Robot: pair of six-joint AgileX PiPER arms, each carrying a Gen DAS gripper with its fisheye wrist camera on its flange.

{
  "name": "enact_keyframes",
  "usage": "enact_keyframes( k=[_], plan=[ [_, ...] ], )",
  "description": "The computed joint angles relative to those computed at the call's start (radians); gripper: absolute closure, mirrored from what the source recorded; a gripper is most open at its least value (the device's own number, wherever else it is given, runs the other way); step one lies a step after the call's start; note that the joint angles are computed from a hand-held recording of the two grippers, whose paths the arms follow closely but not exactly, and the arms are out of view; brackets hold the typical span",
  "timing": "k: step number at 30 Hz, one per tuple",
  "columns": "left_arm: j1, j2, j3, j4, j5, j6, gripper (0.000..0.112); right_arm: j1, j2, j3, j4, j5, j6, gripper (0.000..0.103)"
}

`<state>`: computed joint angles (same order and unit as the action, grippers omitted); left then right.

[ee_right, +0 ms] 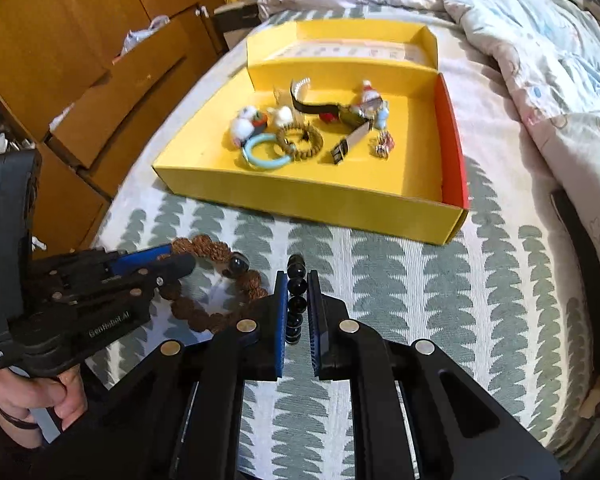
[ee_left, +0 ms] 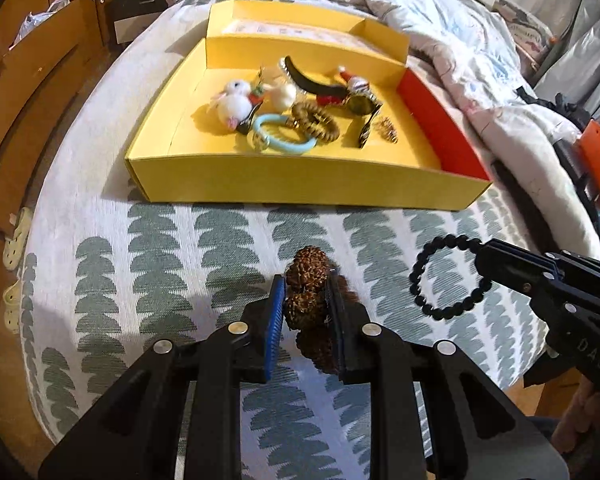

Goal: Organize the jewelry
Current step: 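Grasp the rudraksha bracelet with the left tool while the right tool grasps the black bead bracelet, then carry both bracelets into the yellow box and open both tools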

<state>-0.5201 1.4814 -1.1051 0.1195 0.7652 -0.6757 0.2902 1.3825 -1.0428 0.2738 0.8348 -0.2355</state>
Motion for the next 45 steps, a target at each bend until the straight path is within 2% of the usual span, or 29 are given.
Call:
enact_keyframes(
  k=[14, 21, 27, 37, 45],
  plan=[
    [0.034, -0.076, -0.071, -0.019, 0.031, 0.024, 0.091, -0.047, -0.018, -0.094, 0.095, 0.039, -0.039, 0.092],
    [0.044, -0.054, -0.200, 0.022, 0.080, 0.024, 0.091, -0.089, 0.084, -0.248, 0.175, 0.043, -0.062, 0.092],
    [0.092, 0.053, -0.369, 0.020, 0.118, 0.063, 0.091, -0.099, 0.268, -0.456, 0.183, 0.074, -0.037, 0.092],
    [0.188, 0.338, -0.757, -0.081, 0.221, 0.213, 0.091, -0.127, 0.574, -0.825, 0.181, 0.176, 0.020, 0.092],
    [0.262, 0.621, -1.157, -0.236, 0.370, 0.332, 0.091, -0.148, 0.814, -1.132, 0.167, 0.281, 0.090, 0.092]
  ],
)
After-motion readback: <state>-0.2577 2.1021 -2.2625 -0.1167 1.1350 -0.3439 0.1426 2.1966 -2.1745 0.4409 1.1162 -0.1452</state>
